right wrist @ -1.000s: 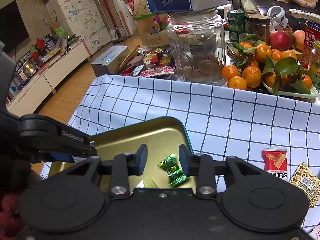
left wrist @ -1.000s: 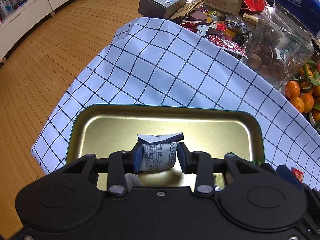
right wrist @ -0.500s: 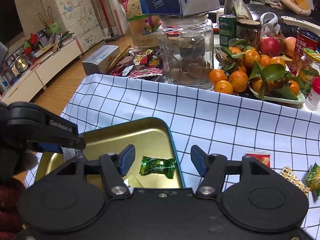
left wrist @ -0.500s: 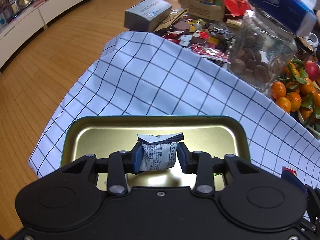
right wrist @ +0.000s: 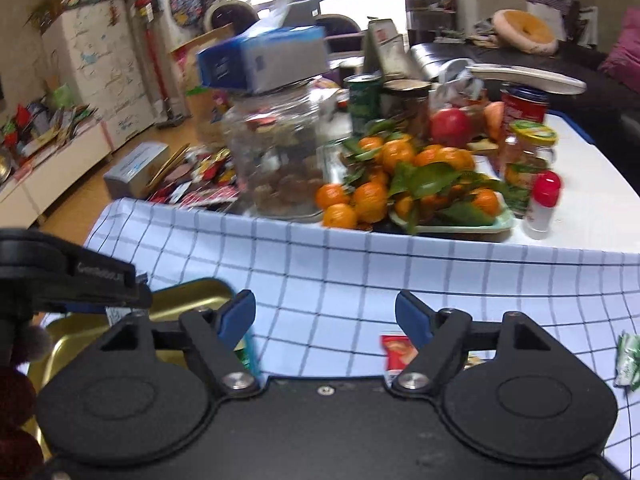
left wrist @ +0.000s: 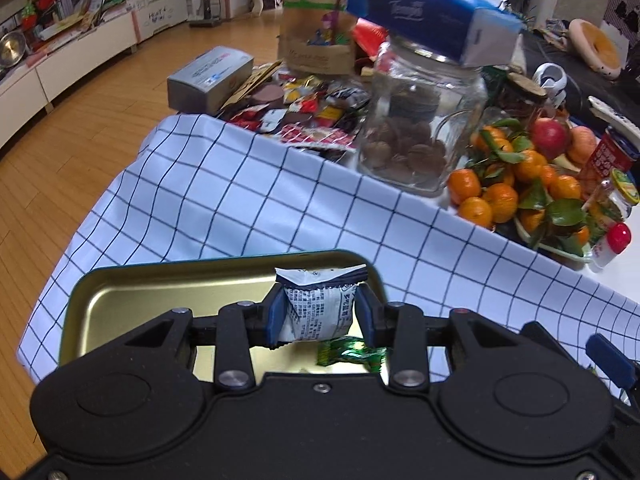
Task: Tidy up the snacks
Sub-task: 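Move both open tools back to the snacks on the cloth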
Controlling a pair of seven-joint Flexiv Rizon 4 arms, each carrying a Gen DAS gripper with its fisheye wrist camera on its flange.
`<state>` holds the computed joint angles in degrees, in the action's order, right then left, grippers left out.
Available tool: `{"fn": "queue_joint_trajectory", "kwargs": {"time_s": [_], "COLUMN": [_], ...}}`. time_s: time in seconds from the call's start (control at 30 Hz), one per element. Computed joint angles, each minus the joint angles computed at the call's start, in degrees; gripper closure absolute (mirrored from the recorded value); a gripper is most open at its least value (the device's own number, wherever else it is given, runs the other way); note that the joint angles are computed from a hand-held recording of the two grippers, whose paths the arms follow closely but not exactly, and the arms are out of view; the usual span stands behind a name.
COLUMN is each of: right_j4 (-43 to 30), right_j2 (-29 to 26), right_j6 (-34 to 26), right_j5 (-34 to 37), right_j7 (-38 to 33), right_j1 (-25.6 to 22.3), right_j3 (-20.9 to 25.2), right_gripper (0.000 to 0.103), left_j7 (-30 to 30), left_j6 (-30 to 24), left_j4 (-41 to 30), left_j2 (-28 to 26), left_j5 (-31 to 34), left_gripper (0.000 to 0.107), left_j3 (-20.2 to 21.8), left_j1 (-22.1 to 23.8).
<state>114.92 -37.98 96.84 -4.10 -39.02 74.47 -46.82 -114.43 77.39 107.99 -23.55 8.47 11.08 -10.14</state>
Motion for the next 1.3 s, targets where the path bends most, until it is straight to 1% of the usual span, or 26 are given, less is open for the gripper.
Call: {"fn": "queue_joint_trajectory", "kwargs": {"time_s": [0.1, 0.13, 0.2, 0.4, 0.5, 0.57, 0.73, 0.87, 0.97, 1.07, 1.1, 1.2, 1.3], "right_j4": [1.4, 1.87, 3.12, 8.05, 9.8, 11.07, 13.15, 13.26, 12.87, 11.26, 10.9, 10.12, 9.05], "right_j2": [1.93, 2.23, 2.52, 4.62, 6.07, 6.72, 8.5, 9.99, 11.97, 13.24, 13.44, 13.71, 13.41], "right_j6": [-2.06, -2.48, -2.96, -4.22, -5.24, -5.85, -6.48, -7.08, -7.79, -9.98, -10.55, -11.65, -12.59], "right_j5": [-0.57, -1.22, -2.52, -3.65, -4.19, -4.46, -4.29, -4.59, -5.1, -4.77, -4.57, -4.8, -5.31], "right_j7": [-0.07, 0.0, -0.15, -0.67, -0.66, -0.09, 1.4, 3.9, 5.51, 6.72, 7.45, 9.37, 11.3], "right_j1": [-0.86, -0.94, -0.76, -0.14, -1.07, -1.07, -2.55, -6.75, -13.29, -21.11, -22.86, -26.75, -30.15], "right_j3": [-0.21, -0.64, -2.07, -5.56, -5.82, -6.76, -7.67, -5.07, 0.54, 7.96, 9.5, 12.35, 14.62], "right_gripper": [0.015, 0.015, 0.009, 0.009, 0.009, 0.009, 0.009, 0.01, 0.01, 0.01, 0.01, 0.01, 0.011], "left_j7": [-2.7, -2.96, -2.86, 0.78, 3.38, 5.32, 8.23, 10.1, 12.67, 15.08, 15.59, 16.94, 16.6], "left_j6": [1.68, 1.69, 1.86, 1.56, 0.77, 0.08, -1.41, -1.87, -2.98, -3.86, -4.05, -5.79, -8.16], "left_j4": [-0.82, -1.14, -1.59, -2.63, -2.95, -3.2, -4.29, -5.35, -6.21, -6.65, -6.73, -7.71, -9.06], "left_j2": [-0.7, -0.87, -1.18, -2.14, -2.78, -3.32, -4.93, -6.25, -7.26, -7.96, -8.13, -8.84, -9.11], "left_j5": [2.05, 2.38, 2.52, 1.44, 0.01, -1.08, -1.8, -1.94, -3.38, -5.61, -6.33, -8.31, -8.92], "left_gripper": [0.06, 0.06, 0.058, 0.058, 0.058, 0.058, 0.058, 0.058, 0.058, 0.058, 0.058, 0.058, 0.058], "left_j3": [1.64, 1.78, 1.3, -1.7, -3.79, -5.11, -6.22, -7.08, -8.9, -10.78, -11.12, -11.69, -10.6], "left_j1": [-2.4, -2.86, -3.2, -3.56, -3.7, -3.82, -6.2, -8.08, -8.31, -7.9, -7.83, -7.53, -7.91]}}
